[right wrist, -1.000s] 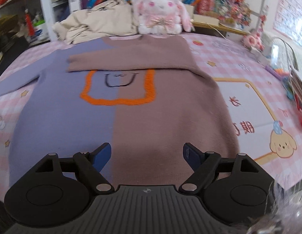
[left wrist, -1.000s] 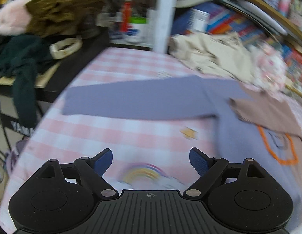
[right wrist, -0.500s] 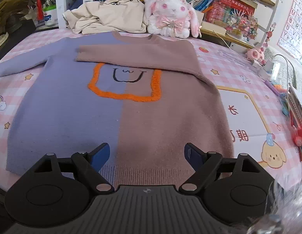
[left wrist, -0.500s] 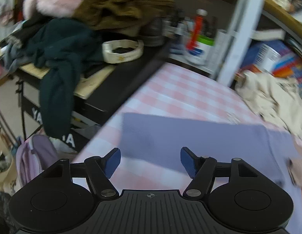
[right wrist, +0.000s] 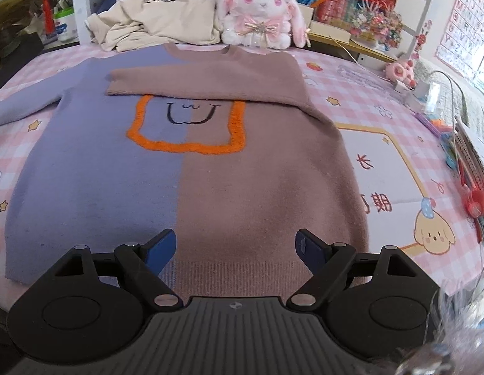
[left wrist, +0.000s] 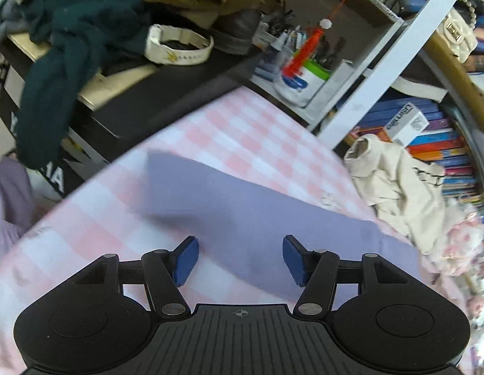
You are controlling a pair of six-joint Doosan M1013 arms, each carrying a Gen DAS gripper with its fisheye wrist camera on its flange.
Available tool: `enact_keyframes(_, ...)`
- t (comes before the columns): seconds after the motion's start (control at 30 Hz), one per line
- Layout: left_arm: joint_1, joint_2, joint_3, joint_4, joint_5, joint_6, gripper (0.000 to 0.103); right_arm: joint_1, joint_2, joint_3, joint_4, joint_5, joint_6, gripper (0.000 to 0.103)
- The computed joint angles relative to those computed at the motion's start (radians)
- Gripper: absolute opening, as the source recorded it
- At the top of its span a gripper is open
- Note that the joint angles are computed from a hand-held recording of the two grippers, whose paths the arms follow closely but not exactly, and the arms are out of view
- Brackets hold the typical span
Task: Fold clothes
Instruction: 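Grasp the lavender sleeve cuff with the left gripper and lift it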
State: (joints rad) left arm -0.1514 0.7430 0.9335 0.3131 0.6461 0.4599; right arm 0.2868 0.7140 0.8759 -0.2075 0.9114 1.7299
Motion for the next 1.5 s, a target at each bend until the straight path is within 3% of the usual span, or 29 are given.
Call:
enact_keyframes(0.23,0.015,0.006,-0.013,0.026,0.018,-0.093,0.052,-0.003,0.0,0.001,-0.011,0.0,0.024,0.083)
enact_keyframes(0.5,0.027,0.014,-0.027,0.053,0.056,-0.198,0.031,-0.008,-0.006,0.013,-0.028,-0.002,0.055,0.083)
enact_keyframes(0.57,0.028,0.016,-0.03,0.06,0.07,-0.227,0.013,-0.008,-0.007,0.015,-0.028,-0.004,0.052,0.083)
enact_keyframes(0.63,0.032,0.017,-0.029,0.058,0.074,-0.243,0.004,-0.01,-0.008,0.015,-0.027,-0.004,0.048,0.083)
enact_keyframes(0.9,0.02,0.032,-0.071,0.092,0.129,-0.168,0.003,-0.017,-0.012,0.026,-0.01,-0.018,0.034,0.083)
enact_keyframes(1.2,-0.04,0.032,-0.148,0.195,0.064,-0.008,0.003,-0.042,-0.004,0.016,0.088,-0.034,-0.077,0.083)
enact_keyframes(1.4,-0.101,0.099,-0.319,0.155,0.08,0.147,0.003,-0.077,0.016,-0.016,0.222,-0.036,-0.26,0.083)
enact_keyframes(1.5,-0.134,0.161,-0.455,0.121,0.127,0.241,0.003,-0.098,0.028,-0.036,0.299,-0.029,-0.372,0.083)
